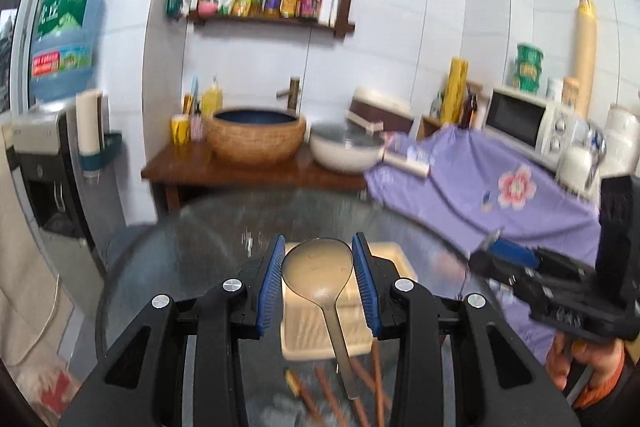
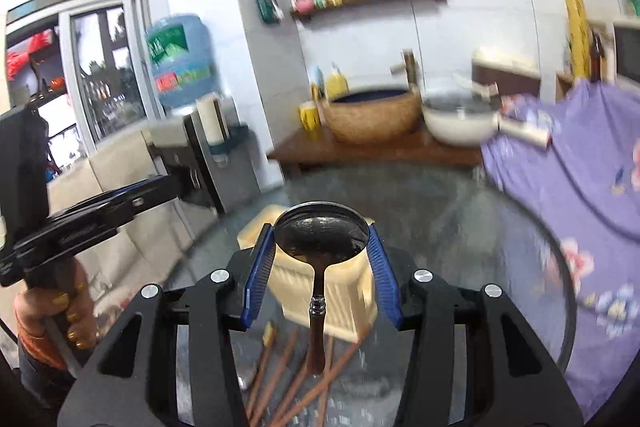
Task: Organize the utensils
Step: 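Lower the spoon into the cream caddy and open the right gripper, then withdraw the right gripper from the caddy back over the chopsticks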
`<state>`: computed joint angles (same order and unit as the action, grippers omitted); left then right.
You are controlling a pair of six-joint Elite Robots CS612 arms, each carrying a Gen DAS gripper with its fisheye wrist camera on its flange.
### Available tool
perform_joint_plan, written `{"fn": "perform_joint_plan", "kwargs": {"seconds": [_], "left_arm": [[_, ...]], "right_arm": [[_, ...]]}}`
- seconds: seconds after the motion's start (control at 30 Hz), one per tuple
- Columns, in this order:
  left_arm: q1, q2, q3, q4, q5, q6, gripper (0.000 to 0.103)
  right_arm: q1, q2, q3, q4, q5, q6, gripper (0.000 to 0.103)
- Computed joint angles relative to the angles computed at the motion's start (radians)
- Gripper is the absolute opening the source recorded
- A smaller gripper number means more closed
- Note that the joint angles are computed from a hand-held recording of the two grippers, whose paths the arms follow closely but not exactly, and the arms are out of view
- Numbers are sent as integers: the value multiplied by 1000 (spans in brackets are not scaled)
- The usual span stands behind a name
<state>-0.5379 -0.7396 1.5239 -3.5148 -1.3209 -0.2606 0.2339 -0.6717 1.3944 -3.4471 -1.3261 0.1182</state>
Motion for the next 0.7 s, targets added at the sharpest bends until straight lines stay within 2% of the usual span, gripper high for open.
{"fn": "perform_joint_plan", "kwargs": {"seconds": [0.13,0.33,0.5,0.7], "left_arm": [[14,21,-99,16,28,-37,34],[18,81,-216,96,84,-66,34],[15,125,-245,129,100,-58,34],[20,152,-246,162,75,-58,34]], "right_arm": [[7,10,-70,-27,-33,8,47],[19,81,-206,32,-110,7,48],[23,136,-252,64,-126,6,48],[33,167,-252,62,-141,-47,48]]}}
